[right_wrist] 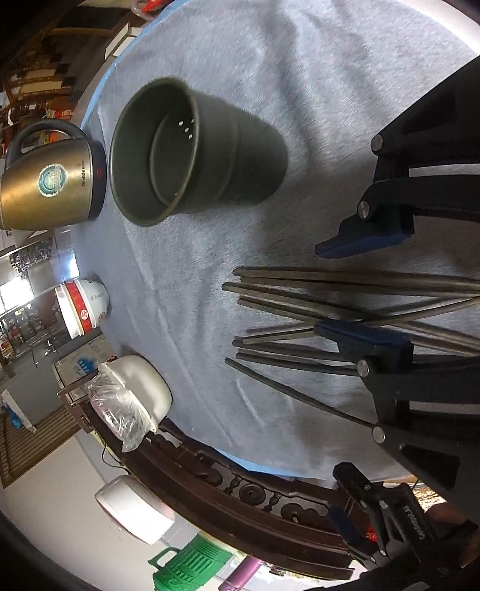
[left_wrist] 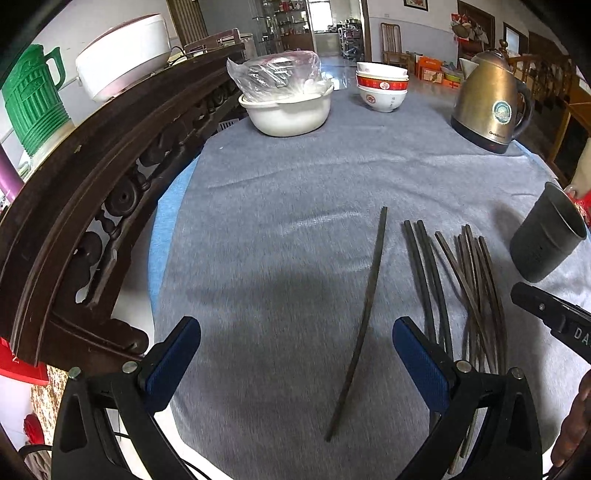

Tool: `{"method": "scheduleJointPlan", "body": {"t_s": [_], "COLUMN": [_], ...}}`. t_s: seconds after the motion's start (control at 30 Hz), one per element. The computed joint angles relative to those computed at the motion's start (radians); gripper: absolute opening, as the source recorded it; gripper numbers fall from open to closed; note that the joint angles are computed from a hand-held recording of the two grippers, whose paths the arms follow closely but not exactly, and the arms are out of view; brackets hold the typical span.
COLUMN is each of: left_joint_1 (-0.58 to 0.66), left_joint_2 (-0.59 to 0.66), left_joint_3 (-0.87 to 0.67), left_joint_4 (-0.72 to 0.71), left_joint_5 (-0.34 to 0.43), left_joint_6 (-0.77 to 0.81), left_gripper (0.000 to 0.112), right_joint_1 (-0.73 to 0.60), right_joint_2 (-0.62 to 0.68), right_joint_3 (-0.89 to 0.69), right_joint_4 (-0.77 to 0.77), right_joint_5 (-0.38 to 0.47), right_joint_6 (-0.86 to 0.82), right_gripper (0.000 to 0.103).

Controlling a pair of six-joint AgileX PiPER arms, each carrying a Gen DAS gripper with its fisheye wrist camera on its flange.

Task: Organize utensils
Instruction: 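Move both grippers down toward the dark chopsticks beside the grey cup, then close the left gripper on one dark chopstick while the right gripper grasps another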

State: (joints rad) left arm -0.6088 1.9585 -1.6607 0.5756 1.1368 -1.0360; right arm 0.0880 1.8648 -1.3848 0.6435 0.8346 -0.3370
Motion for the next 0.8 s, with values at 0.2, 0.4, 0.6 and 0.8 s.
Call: {"method": "scheduleJointPlan", "body": {"t_s": [0.2,0.4,0.6,0.8], "left_joint_1": [0.028,0.08,0.165,0.231], "left_joint_2": [0.029,0.065,0.134,0.238], "left_joint_3": [-0.031,-0.07,-0.146,-0.271], "left_joint_4": [-0.011,-0.076,-0.245,-0.429], "left_joint_5": [-0.029,-0.083,-0.129,-0.116], "left_joint_6": [0.042,0.117,0.276,0.409], "left_gripper": [0.103,0.103,0.099,0.078], "right_joint_1": [0.015,0.014,0.008,0.013], "right_joint_2": [0.061,0.106,0.133,0.152], "right_joint_3": [-0.068,-0.102,-0.108,-0.118], "right_joint_4": [-0.036,-0.051,-0.05,-0.056], "right_joint_5": [-0.002,-0.002,0.006,0.004], "right_joint_6": [0.076,0.136,0.159,0.163], "right_gripper": [0.03,0.024,0.018,0.016]}}
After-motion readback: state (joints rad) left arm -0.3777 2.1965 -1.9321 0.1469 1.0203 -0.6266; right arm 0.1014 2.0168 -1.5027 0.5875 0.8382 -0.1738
